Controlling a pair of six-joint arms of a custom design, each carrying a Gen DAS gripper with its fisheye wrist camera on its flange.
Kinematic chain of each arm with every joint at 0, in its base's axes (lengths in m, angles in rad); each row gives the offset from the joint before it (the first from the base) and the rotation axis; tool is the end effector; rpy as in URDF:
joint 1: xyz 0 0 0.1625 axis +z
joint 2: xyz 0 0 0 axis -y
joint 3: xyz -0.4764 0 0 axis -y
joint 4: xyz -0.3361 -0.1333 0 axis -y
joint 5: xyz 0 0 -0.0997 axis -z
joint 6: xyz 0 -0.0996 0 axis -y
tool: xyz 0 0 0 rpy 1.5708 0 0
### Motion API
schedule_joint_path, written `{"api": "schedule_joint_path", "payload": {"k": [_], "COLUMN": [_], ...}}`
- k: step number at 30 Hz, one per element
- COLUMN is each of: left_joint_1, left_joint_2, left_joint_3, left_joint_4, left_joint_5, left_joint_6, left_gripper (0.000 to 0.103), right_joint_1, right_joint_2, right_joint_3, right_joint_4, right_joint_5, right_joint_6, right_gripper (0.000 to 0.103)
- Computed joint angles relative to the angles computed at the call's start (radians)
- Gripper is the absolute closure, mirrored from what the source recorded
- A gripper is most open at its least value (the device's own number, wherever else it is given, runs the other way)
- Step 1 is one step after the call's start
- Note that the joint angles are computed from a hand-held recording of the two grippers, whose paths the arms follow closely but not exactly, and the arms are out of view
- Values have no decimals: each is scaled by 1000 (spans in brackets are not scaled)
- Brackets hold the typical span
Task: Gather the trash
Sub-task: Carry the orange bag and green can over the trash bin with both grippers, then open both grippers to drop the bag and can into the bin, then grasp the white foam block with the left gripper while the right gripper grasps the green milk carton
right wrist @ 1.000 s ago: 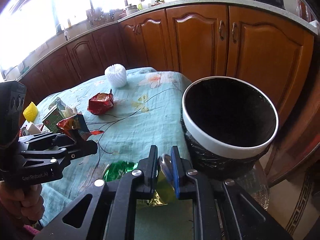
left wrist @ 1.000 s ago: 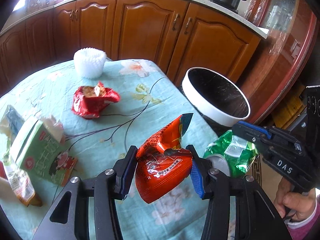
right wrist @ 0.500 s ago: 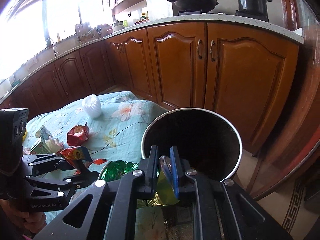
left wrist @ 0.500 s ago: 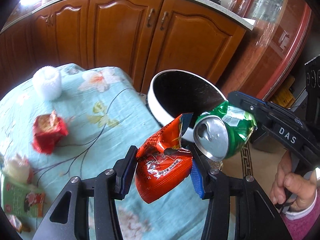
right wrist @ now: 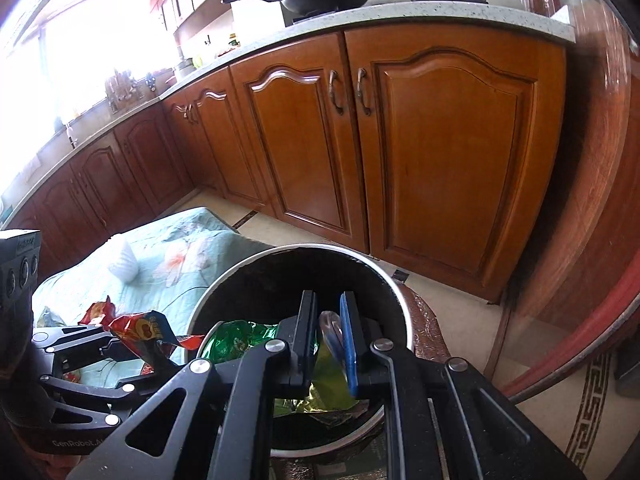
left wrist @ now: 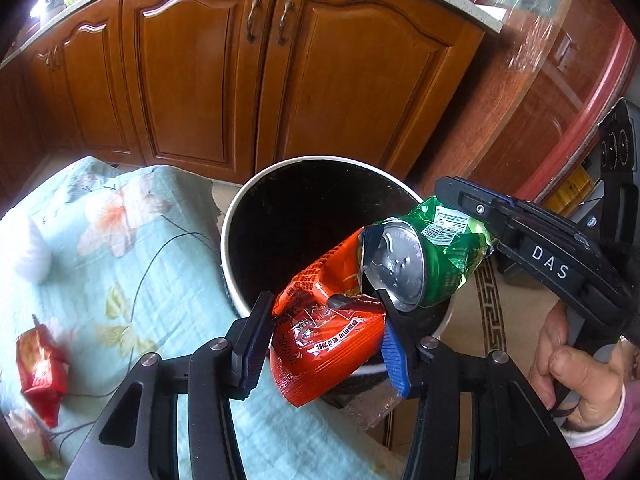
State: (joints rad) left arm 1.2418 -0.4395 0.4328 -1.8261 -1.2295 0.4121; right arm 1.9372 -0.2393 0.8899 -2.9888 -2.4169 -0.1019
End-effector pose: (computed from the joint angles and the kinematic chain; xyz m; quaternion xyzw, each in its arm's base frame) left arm -0.1292 -0.8940 0.3026 0.3331 0.9188 -0.1216 0.1736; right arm 0.3586 -0.7705 0.0936 0.0467 -0.8581 0.3886 0.3324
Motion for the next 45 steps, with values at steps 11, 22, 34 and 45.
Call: {"api": "schedule_joint_path", "payload": {"k": [11,22,34,45], "left_joint_1": [-3,17,102,187], "left_joint_2": [102,-121,-490,-681], "left_joint_3": [-153,286,865,967], "left_joint_4": [43,-234,-657,-732], "left_joint_5": [31,3,-5,48], "left_joint_6": [-1,-11,79,-13], "left_gripper": [50,18,18,18], "right_joint_1": [-25,-9,75,132], "right_joint_2": [30,-9,11,144], "right_joint_3": [-75,45,201,40], "right_joint_4": [84,-64,-198,13], "right_joint_5": [7,65,155,294], "right_joint_6": [12,63,159,194], "right_gripper": [90,28,13,13]}}
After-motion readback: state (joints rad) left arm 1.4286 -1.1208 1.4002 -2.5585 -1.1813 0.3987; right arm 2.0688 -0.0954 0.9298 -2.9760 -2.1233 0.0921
